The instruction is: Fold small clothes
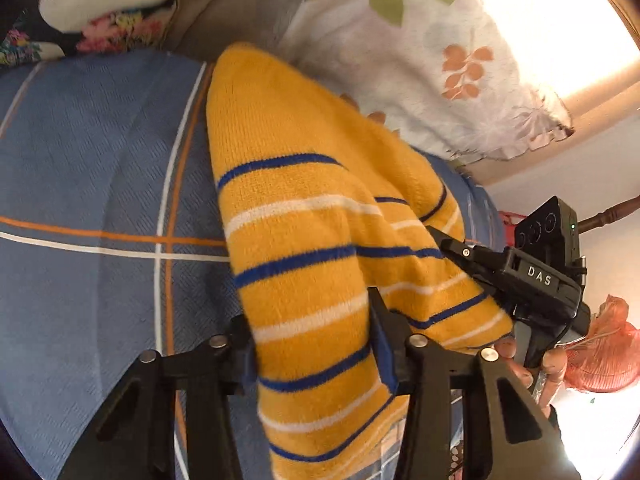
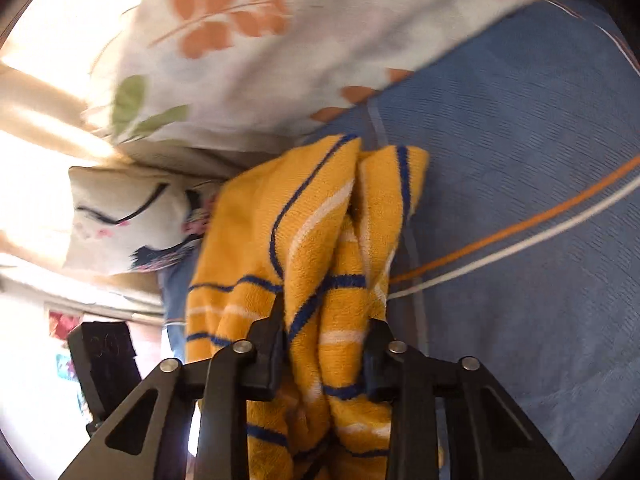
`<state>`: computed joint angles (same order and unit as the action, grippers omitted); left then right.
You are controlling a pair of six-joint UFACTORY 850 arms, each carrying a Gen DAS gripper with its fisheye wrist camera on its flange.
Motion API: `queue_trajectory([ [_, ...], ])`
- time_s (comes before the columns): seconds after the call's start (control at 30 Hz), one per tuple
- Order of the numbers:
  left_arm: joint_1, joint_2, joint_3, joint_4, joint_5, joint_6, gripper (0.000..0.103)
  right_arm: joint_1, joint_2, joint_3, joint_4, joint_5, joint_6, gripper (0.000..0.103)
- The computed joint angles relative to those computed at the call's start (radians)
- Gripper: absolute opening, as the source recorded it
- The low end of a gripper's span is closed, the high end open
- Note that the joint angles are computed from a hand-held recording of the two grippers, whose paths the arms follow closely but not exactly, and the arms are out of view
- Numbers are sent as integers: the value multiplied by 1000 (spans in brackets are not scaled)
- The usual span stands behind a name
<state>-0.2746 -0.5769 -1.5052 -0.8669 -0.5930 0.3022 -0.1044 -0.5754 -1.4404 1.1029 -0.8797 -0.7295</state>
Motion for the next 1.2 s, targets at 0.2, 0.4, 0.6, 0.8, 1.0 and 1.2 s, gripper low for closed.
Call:
queue_trajectory([
  [0.2, 4, 67, 42, 103, 61, -77, 45, 29, 11, -2, 33, -6, -40, 29],
  [0.4, -4, 108, 96, 227, 112, -155, 45, 36, 51, 58, 5, 27, -104, 32],
  [0.6, -2, 112, 132, 375, 97, -289, 46, 22, 90, 127, -91, 121, -5, 41],
  [0.8, 2, 206, 190, 309, 113, -260, 46, 22, 280, 250, -87, 229, -82, 40],
  [1.0, -23, 184, 171, 326, 84, -238, 46, 72, 284, 257, -184, 245, -38, 40],
  [1.2, -50, 173, 166, 410, 73, -252, 46, 44, 234, 291, -200, 101, 24, 9],
])
